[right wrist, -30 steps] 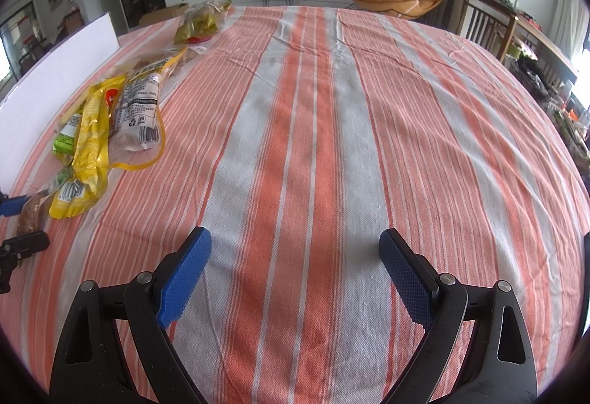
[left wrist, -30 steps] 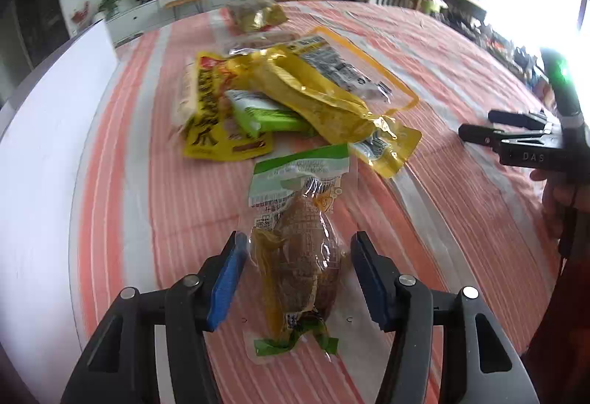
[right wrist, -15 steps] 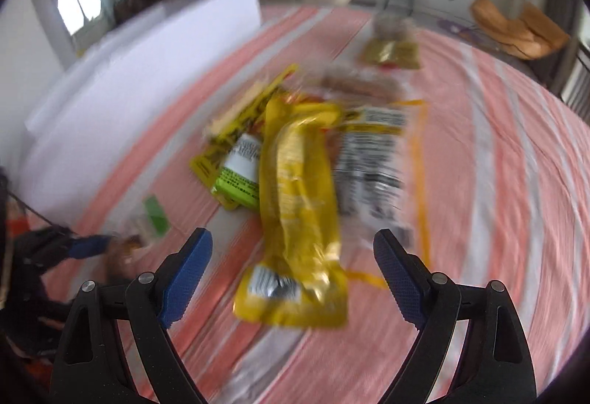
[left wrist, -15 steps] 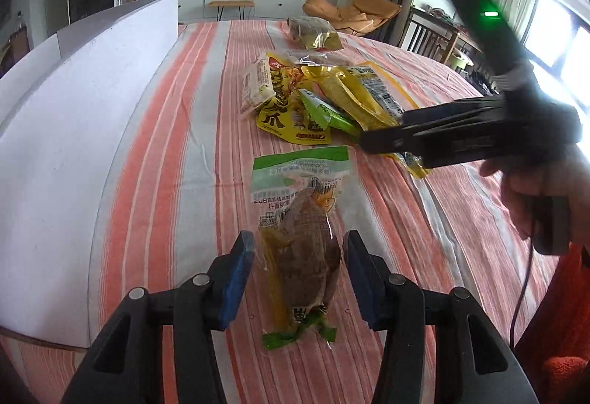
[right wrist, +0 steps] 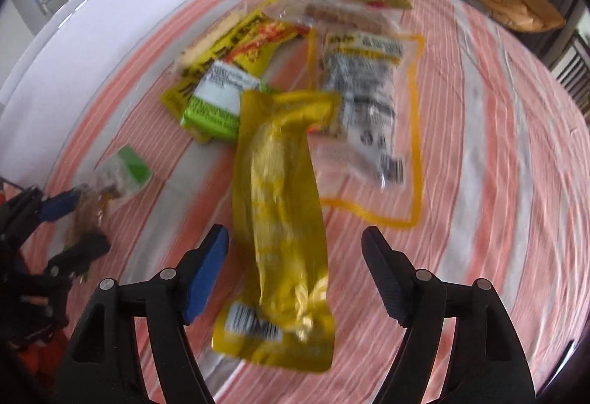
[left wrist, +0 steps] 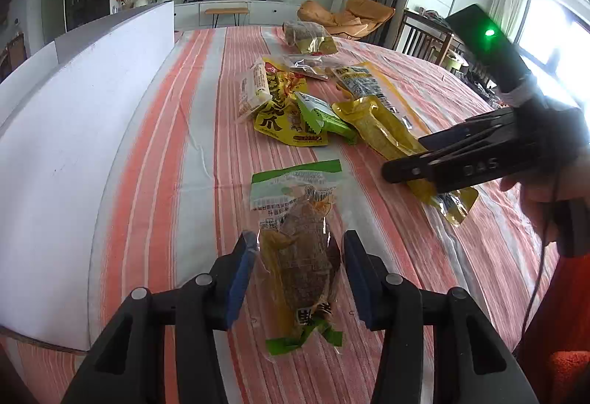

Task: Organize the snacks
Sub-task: 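Carry both held bags into the white box and open both tools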

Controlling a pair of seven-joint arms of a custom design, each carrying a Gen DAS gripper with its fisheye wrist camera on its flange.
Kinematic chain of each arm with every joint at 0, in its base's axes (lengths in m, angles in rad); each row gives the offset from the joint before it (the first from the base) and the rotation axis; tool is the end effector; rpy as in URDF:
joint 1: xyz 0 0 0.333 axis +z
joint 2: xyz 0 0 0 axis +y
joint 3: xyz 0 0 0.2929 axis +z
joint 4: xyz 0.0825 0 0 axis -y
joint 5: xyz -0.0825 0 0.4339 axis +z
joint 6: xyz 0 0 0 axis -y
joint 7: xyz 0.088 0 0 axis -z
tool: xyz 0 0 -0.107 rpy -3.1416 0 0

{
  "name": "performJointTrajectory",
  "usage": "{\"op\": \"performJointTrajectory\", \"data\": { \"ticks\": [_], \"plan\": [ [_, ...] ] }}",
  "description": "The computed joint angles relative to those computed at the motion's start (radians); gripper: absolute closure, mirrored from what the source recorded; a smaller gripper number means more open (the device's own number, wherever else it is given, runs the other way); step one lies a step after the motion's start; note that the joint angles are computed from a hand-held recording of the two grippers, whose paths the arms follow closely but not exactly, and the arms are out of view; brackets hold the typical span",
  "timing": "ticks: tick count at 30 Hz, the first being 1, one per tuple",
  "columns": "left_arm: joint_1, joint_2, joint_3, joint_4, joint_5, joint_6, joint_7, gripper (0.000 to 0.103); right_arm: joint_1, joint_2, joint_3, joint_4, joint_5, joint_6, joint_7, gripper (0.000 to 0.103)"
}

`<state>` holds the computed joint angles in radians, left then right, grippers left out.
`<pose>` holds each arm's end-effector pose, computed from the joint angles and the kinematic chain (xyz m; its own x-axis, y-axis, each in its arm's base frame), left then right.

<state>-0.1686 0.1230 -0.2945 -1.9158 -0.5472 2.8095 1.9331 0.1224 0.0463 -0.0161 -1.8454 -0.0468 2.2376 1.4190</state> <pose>0.6189 -0.2738 0.4723 -0.4413 -0.8572 0.2654 -0.7009 0.1447 -0.6984 0.6493 0.0680 0.4924 0.2602 -0.9608 0.0958 -0.9032 -0.2773 -0.3277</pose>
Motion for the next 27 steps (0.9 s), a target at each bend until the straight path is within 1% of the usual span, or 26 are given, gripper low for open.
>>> {"op": "performJointTrajectory", "data": {
  "ticks": [1, 2, 3, 4, 6, 7, 8, 10, 12, 13, 17, 18, 20, 21, 22, 24, 25, 26, 27],
  "plan": [
    [0.002, -0.003, -0.002, -0.004, -0.012, 0.001, 0.009, 0.056, 0.001, 0.016, 0.002, 0.014, 0.013, -0.004, -0.009, 0.032],
    [0.006, -0.006, -0.005, -0.006, -0.033, 0.0, 0.021, 0.056, 0.005, 0.015, 0.003, 0.002, -0.006, 0.027, -0.006, 0.054],
    [0.008, -0.009, -0.007, -0.009, -0.055, -0.002, 0.035, 0.056, 0.005, 0.008, 0.004, -0.008, 0.011, 0.049, -0.032, 0.054],
    [0.012, -0.014, -0.01, -0.012, -0.093, -0.001, 0.058, 0.057, 0.005, 0.01, 0.003, 0.001, 0.014, 0.026, -0.014, 0.055],
    [0.02, -0.027, -0.016, -0.016, -0.196, -0.004, 0.121, 0.057, -0.002, -0.019, 0.0, -0.023, 0.078, 0.035, -0.02, 0.055],
    [0.024, -0.034, -0.018, -0.013, -0.267, -0.01, 0.167, 0.057, -0.009, -0.039, -0.004, -0.039, 0.121, 0.04, -0.027, 0.055],
    [0.021, -0.041, -0.015, -0.011, -0.312, -0.016, 0.196, 0.057, -0.017, -0.062, -0.009, -0.056, 0.175, 0.046, -0.034, 0.055],
    [0.017, -0.057, -0.005, -0.003, -0.411, -0.03, 0.258, 0.057, -0.034, -0.095, -0.025, -0.077, 0.326, 0.051, -0.061, 0.055],
    [0.014, -0.077, 0.013, 0.008, -0.521, -0.053, 0.319, 0.057, -0.048, -0.106, -0.037, -0.069, 0.427, 0.044, -0.064, 0.055],
    [0.015, -0.09, 0.027, 0.015, -0.577, -0.069, 0.345, 0.057, -0.049, -0.11, -0.036, -0.065, 0.458, 0.042, -0.063, 0.055],
    [0.027, -0.129, 0.091, 0.031, -0.65, -0.078, 0.35, 0.057, -0.035, -0.069, -0.019, 0.043, 0.582, 0.011, -0.093, 0.055],
    [0.033, -0.135, 0.106, 0.034, -0.644, -0.073, 0.336, 0.057, -0.026, -0.044, -0.01, 0.096, 0.624, -0.002, -0.108, 0.055],
    [0.051, -0.147, 0.134, 0.033, -0.566, -0.034, 0.274, 0.057, -0.005, -0.003, 0.015, 0.183, 0.703, -0.022, -0.14, 0.055],
    [0.066, -0.151, 0.148, 0.03, -0.466, -0.014, 0.2, 0.057, 0.009, 0.021, 0.031, 0.227, 0.727, -0.026, -0.147, 0.055],
    [0.077, -0.155, 0.159, 0.025, -0.392, -0.005, 0.147, 0.056, 0.022, 0.054, 0.047, 0.279, 0.746, -0.034, -0.154, 0.054],
    [0.108, -0.16, 0.178, 0.002, -0.176, 0.045, -0.006, 0.052, 0.055, 0.141, 0.083, 0.405, 0.76, -0.051, -0.155, 0.054],
    [0.123, -0.158, 0.183, -0.008, -0.047, 0.062, -0.115, 0.044, 0.072, 0.179, 0.099, 0.454, 0.75, -0.052, -0.148, 0.053],
    [0.143, -0.151, 0.192, -0.011, 0.081, 0.06, -0.233, 0.027, 0.09, 0.217, 0.113, 0.501, 0.737, -0.049, -0.138, 0.051],
    [0.158, -0.145, 0.201, -0.009, 0.15, 0.045, -0.311, 0.019, 0.11, 0.274, 0.126, 0.567, 0.718, -0.052, -0.119, 0.05]
  ]
}}
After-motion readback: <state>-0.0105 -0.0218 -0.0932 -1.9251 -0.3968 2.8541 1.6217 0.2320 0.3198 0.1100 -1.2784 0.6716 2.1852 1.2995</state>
